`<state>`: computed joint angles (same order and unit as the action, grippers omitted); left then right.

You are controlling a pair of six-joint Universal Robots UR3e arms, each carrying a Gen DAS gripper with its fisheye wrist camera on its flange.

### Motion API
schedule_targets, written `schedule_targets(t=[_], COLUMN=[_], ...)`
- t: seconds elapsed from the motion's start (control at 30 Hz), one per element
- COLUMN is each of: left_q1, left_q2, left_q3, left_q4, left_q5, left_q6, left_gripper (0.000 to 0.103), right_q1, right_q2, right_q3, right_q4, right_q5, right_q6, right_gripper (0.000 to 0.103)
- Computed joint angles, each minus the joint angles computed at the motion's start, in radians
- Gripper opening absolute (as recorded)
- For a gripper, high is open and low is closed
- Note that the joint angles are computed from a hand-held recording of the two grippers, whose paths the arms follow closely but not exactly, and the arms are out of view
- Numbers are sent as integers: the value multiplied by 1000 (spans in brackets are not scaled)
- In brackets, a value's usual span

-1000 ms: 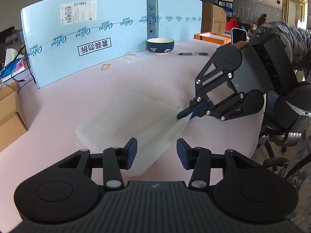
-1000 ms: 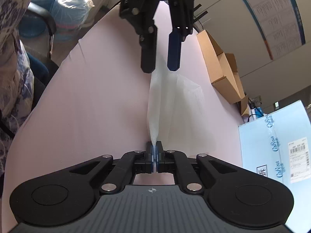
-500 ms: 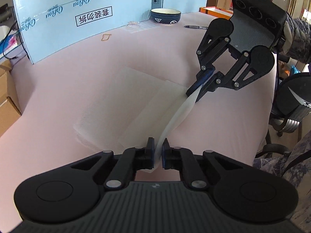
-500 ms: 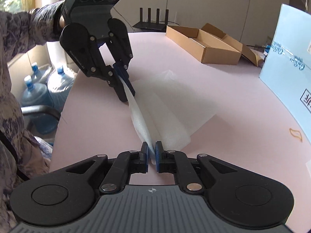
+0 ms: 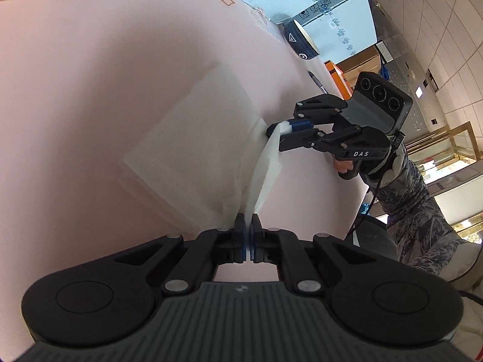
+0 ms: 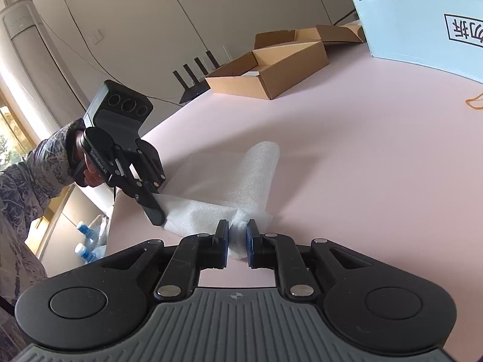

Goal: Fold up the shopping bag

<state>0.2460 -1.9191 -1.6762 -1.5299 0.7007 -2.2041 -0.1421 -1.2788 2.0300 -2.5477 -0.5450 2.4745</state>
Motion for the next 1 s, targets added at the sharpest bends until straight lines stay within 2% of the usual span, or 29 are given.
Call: schedule_targets(t=[0.1,0.17,0.3,0.33,0.4,0.47,0.57,0.6,0.7,0.77,0.8,0.83,0.97,1.0], left_q1=[30,48,68,64,62,62,65,65,62,58,59,61,64,64], left_q2=[-13,-28,-54,-55,-51,-54,-60,-61,-63,-70,-77,-85,-112,-114], left_q3=[6,16,29,29,26,29,43,46,46,49,57,69,110,112], left_q4=[-70,-115,-165,-160,-154,-153,-167,-169,-161,-155,-166,-182,-227,-230], left_q5=[-14,-23,-33,-35,-36,-34,-27,-26,-25,-26,-24,-22,-10,-10], left_q6=[28,46,72,66,58,51,49,46,37,30,35,41,59,60], left_gripper=[4,4,4,4,4,4,4,4,4,4,4,4,4,4], right_q1=[0,10,34,56,119,189,291,305,341,403,429,462,480,481], right_q2=[9,5,6,3,4,18,35,37,42,110,136,185,241,254], right_q3=[10,47,111,146,197,237,292,314,419,472,478,493,514,510], right_q4=[-72,-196,-385,-489,-684,-853,-1045,-1098,-1332,-1544,-1592,-1669,-1712,-1716], right_q5=[-17,-52,-107,-149,-274,-405,-571,-588,-629,-723,-763,-815,-847,-848], right_q6=[37,85,105,121,145,135,61,35,-125,-351,-429,-591,-880,-922], right_gripper=[11,11,23,30,38,38,38,38,37,38,38,37,38,42])
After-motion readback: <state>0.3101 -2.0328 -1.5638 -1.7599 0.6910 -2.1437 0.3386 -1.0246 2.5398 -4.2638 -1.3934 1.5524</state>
